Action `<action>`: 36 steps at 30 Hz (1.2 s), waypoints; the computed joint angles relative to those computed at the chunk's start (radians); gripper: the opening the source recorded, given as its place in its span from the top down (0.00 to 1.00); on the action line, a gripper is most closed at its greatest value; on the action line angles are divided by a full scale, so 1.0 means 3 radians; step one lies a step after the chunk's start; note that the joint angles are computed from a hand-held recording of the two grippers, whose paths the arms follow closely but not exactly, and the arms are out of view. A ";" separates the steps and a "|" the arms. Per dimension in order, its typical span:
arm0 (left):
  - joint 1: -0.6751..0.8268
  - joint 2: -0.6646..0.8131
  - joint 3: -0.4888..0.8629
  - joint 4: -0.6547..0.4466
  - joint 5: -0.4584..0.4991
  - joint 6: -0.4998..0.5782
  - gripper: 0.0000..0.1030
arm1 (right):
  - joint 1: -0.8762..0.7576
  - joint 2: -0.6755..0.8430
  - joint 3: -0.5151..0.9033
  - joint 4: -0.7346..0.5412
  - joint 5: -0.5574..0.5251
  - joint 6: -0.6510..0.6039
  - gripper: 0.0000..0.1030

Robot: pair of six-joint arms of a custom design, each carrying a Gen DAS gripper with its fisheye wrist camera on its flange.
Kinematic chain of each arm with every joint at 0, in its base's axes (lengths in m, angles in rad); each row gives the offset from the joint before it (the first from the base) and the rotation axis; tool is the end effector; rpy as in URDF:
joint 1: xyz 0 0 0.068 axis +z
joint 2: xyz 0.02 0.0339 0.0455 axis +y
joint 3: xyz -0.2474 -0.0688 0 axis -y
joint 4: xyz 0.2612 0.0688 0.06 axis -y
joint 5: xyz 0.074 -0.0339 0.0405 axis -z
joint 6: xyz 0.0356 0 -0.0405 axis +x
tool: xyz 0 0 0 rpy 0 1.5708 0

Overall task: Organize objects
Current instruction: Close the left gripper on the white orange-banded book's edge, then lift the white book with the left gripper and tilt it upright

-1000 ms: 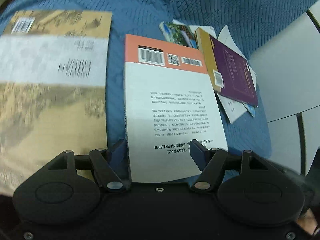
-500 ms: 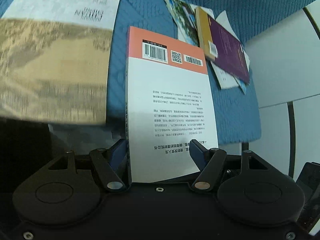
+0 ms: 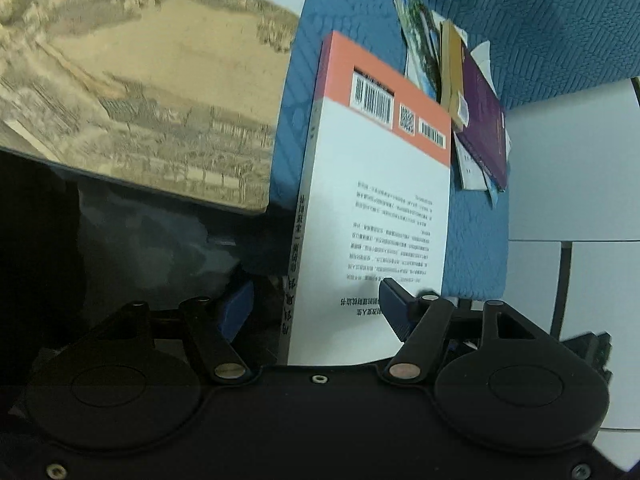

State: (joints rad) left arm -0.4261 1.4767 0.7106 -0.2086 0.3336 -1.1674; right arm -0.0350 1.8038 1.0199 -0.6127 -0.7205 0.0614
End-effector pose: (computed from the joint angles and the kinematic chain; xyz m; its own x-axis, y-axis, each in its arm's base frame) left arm 0.2565 -0.1292 0.1329 -0.8089 -0.5872 0.0288 -0.4740 0.6225 -0.6227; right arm 0.3225 0.0122 0.1131 -0.9878 0.0807 -0.1331 -0.0274 0.7515 0.6592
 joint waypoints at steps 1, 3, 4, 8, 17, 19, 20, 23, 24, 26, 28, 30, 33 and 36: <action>0.0004 0.0037 -0.0008 0.0047 0.0039 -0.0005 0.36 | 0.0003 0.0055 0.0020 0.0009 -0.0037 0.0033 0.45; -0.0007 0.0129 0.0005 0.0133 0.0087 -0.0039 0.36 | -0.0012 0.0192 0.0083 -0.0019 -0.0181 0.0092 0.45; -0.0002 0.0161 0.0006 0.0174 0.0132 -0.0043 0.36 | -0.0018 0.0261 0.0103 -0.0018 -0.0245 0.0125 0.45; -0.0006 0.0265 -0.0030 0.0411 0.0271 -0.0170 0.38 | -0.0065 0.0354 0.0090 0.0039 -0.0385 0.0211 0.47; 0.0036 0.0133 -0.0135 0.0409 0.0311 -0.0354 0.56 | -0.0128 0.0287 0.0051 -0.0065 -0.0562 0.0140 0.62; 0.0058 0.0029 -0.0171 0.0357 0.0322 -0.0397 0.57 | -0.0144 0.0228 0.0042 -0.0057 -0.0627 0.0168 0.69; 0.0074 -0.0043 -0.0190 0.0329 0.0322 -0.0396 0.58 | -0.0160 0.0181 0.0018 -0.0056 -0.0677 0.0168 0.73; 0.0110 -0.0301 -0.0238 0.0248 0.0322 -0.0400 0.61 | -0.0208 0.0009 -0.0036 -0.0052 -0.0842 0.0227 0.79; 0.0126 -0.0392 -0.0248 0.0223 0.0333 -0.0376 0.62 | -0.0211 -0.0060 -0.0055 -0.0029 -0.0869 0.0276 0.80; 0.0151 -0.0580 -0.0294 0.0215 0.0315 -0.0406 0.64 | -0.0196 -0.0259 -0.0134 0.0095 -0.0903 0.0351 0.80; 0.0184 -0.0759 -0.0313 0.0144 0.0266 -0.0492 0.66 | -0.0144 -0.0425 -0.0146 0.0109 -0.0891 0.0416 0.80; 0.0236 -0.0911 -0.0309 0.0092 0.0250 -0.0545 0.70 | -0.0085 -0.0551 -0.0117 0.0093 -0.0848 0.0498 0.79; 0.0337 -0.1018 -0.0207 -0.0039 0.0297 -0.0482 0.72 | -0.0032 -0.0695 -0.0078 0.0128 -0.0842 0.0647 0.78; 0.0439 -0.1062 -0.0074 -0.0145 0.0352 -0.0419 0.74 | 0.0020 -0.0766 0.0023 0.0073 -0.0801 0.0763 0.77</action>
State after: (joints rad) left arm -0.2944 1.1582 0.6885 -0.2521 0.4391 -1.2931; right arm -0.0290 1.5738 1.0269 -0.5907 -0.9607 0.2902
